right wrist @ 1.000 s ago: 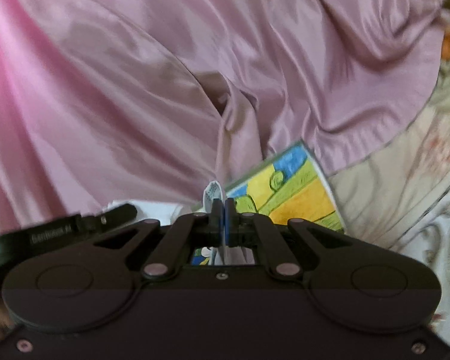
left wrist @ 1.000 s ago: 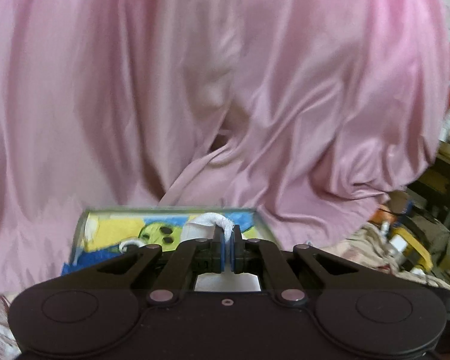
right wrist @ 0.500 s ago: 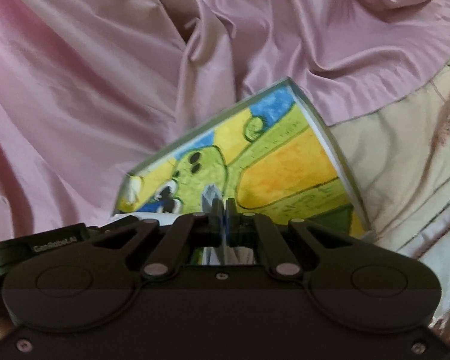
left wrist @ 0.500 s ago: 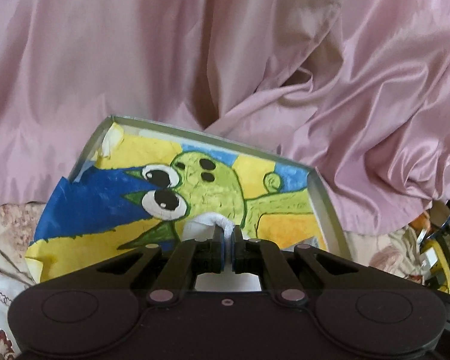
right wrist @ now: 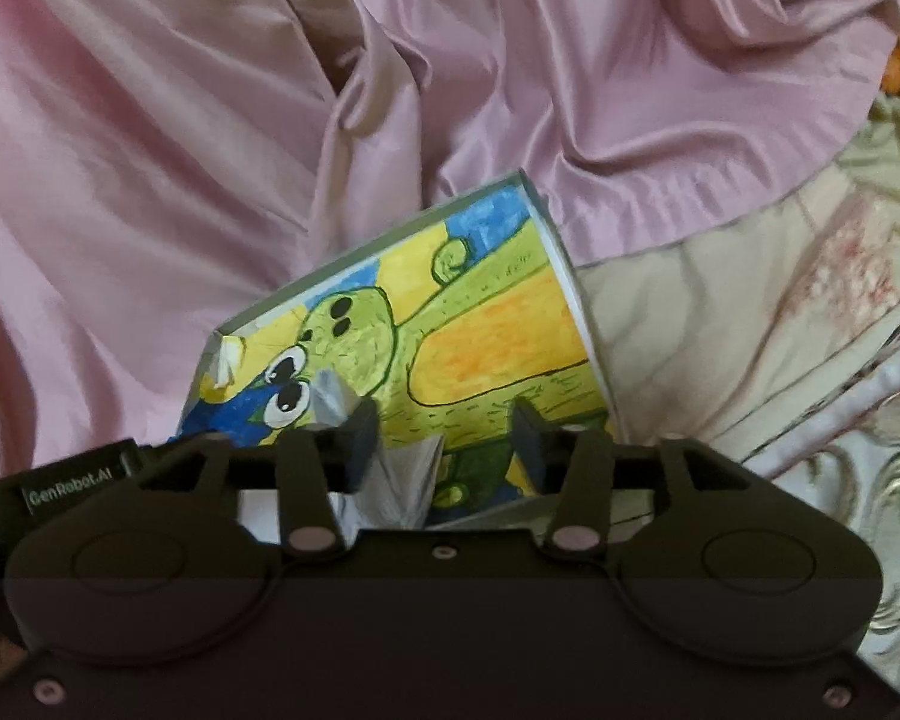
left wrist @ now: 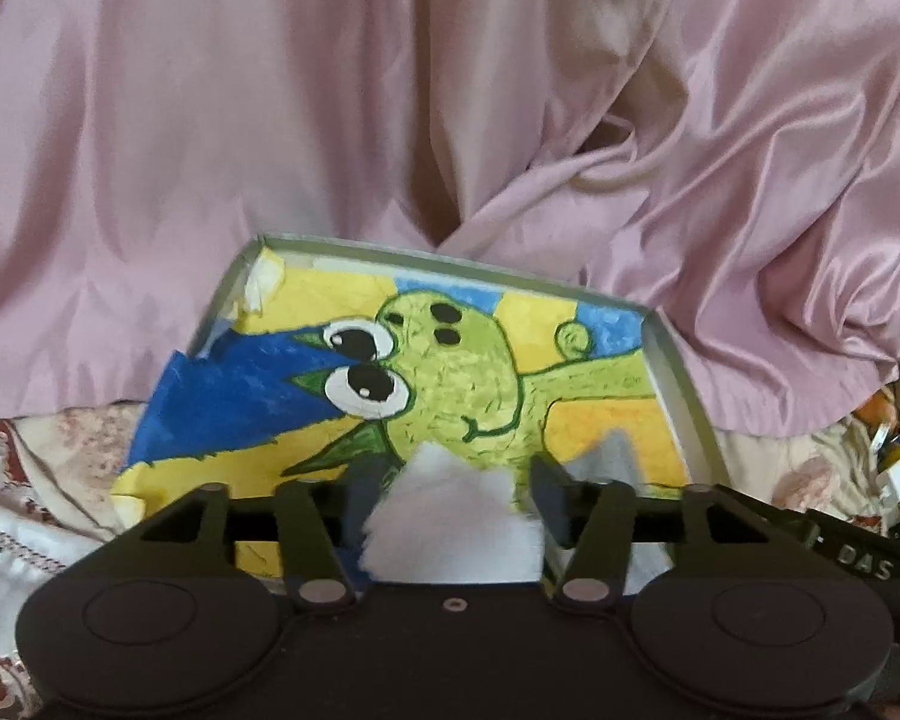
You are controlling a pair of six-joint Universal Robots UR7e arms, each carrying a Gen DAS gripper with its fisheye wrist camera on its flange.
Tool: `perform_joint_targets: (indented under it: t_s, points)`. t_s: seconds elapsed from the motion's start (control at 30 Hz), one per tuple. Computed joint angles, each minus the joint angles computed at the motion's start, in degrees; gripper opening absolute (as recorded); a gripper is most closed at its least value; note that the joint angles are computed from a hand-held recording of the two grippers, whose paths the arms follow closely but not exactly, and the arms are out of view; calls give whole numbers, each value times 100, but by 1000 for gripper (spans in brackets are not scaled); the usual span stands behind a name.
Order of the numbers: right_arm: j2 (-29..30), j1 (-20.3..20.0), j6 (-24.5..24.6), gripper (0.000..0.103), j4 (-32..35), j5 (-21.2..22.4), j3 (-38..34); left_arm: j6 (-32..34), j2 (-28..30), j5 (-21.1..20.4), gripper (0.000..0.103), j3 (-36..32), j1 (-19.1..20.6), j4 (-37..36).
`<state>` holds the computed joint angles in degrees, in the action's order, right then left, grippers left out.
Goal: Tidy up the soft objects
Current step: 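Carry the towel with the left tool into the frog picture tray while the right tool drops the mask there, then move both open tools back toward the remaining items on the bed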
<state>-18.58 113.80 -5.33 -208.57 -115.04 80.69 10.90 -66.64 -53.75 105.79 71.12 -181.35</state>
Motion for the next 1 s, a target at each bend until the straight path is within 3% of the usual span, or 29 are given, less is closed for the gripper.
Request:
perform_joint_targets:
  t_s: [0.07, 0.23, 0.33, 0.6, 0.83, 1.0]
  points:
    - [-128, 77, -196, 59, -159, -49, 215, 45, -147, 17, 68, 165, -104, -141]
    - [-395, 342, -772, 91, -716, -71, 729, 340, -615, 56, 80, 680, -449, -492]
    - [-573, 537, -1057, 102, -1262, -15, 1137, 512, -965, 97, 89, 1068, -702, -818]
    - [-1000, 1162, -1541, 103, -2318, -174, 2051, 617, -2024, 539, 102, 2124, -1508, -1557]
    - [-1032, 1707, -2197, 103, -3325, -510, 2496, 896, -2957, 1055, 102, 3075, -2399, -2107]
    - [-888, 2007, -2577, 103, -4003, -656, 2717, 1007, -3621, 1500, 102, 3686, -3097, -2122]
